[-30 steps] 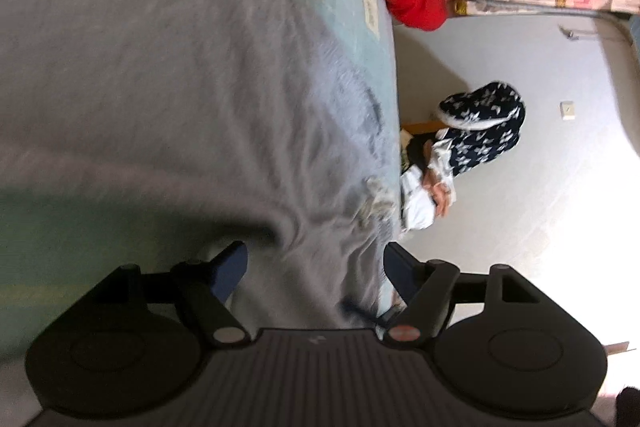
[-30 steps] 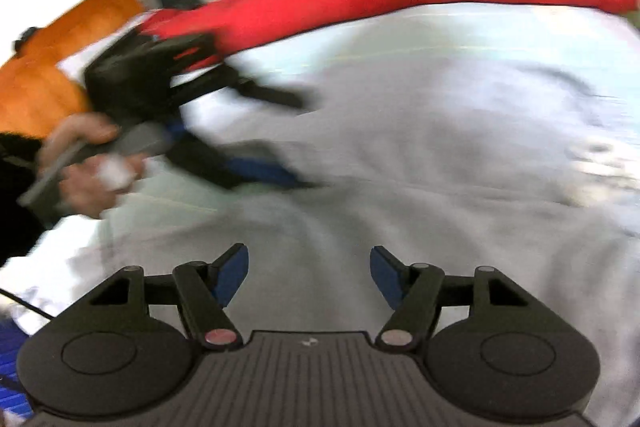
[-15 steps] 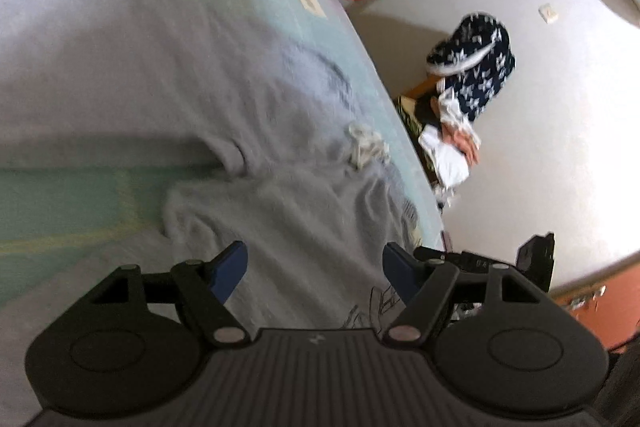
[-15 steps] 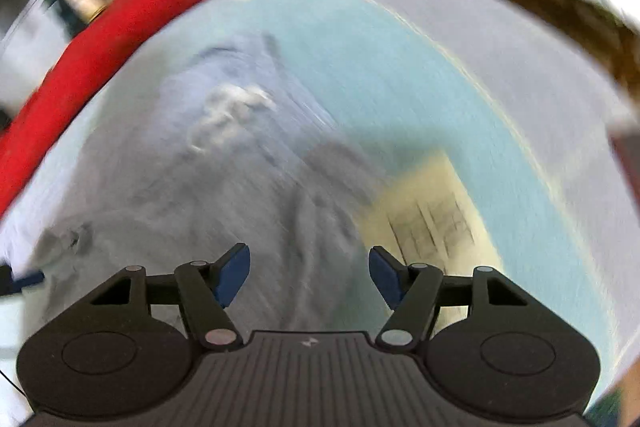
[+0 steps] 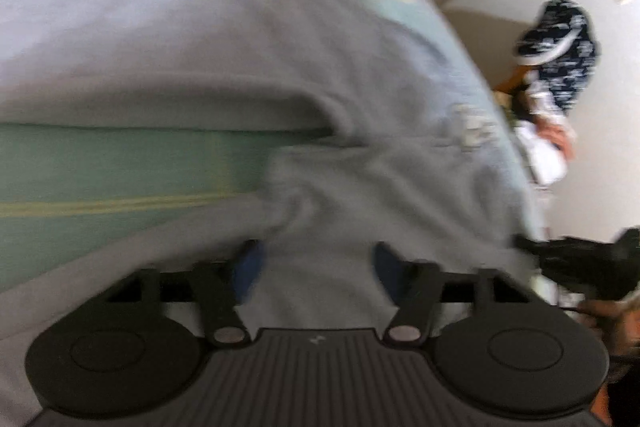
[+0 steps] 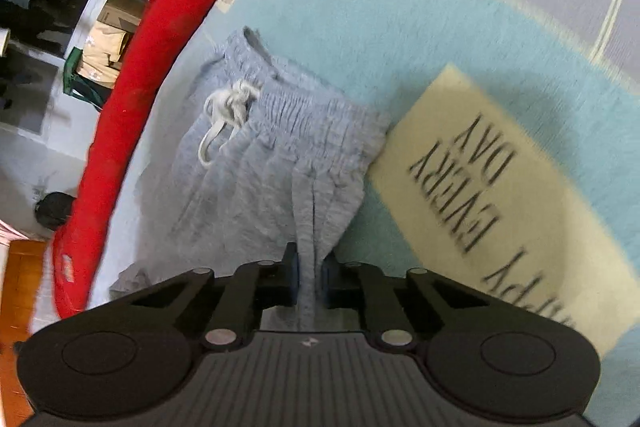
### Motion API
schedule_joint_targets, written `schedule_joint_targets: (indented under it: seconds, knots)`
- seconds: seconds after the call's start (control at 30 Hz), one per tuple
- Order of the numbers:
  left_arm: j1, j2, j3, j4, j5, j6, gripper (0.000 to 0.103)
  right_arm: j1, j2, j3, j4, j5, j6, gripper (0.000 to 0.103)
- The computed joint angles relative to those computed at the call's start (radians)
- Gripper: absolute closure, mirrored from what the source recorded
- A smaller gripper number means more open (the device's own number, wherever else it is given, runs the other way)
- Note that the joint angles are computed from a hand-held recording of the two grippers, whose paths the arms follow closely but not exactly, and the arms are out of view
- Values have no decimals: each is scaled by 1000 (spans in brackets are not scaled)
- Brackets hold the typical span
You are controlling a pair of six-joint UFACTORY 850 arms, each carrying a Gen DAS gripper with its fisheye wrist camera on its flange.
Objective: Fold clothes
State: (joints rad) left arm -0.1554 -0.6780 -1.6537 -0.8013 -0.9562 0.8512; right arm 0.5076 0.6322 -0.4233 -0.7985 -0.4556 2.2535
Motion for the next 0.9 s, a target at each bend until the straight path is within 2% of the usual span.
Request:
schedule_joint_targets:
  seconds: [0.13, 0.23, 0.33, 0.4, 0.53, 0.67, 0.73, 0.8, 0.9]
  knots:
    - [28, 15, 9, 19, -37, -69, 55, 1, -21, -29, 87, -78, -130, 88]
    - [42, 75, 75, 24, -54, 23, 54, 39, -12, -54, 97, -157, -175, 82]
    - [43, 146, 162, 53, -35, 134, 52, 127, -63, -139, 43, -272, -303, 81]
    - [41, 195, 229, 90, 12, 192, 51, 153, -114, -190, 45, -247, -434, 73]
    - [41, 278, 351, 164, 113, 277, 50, 181, -265, -286, 135, -142, -774, 66]
    - [71, 340, 447, 194, 171, 284, 44, 230, -402, -344, 255, -170, -1005, 58]
    - [96, 361, 475, 206, 161, 259, 43, 257, -455, -367, 283, -198, -1069, 54]
    - [122, 378, 486, 227, 138, 215, 43, 266, -443, -357, 292, -192, -1050, 41]
    - [152, 394, 483, 210, 133, 201, 43, 249, -442, -380, 347, -207, -1091, 41]
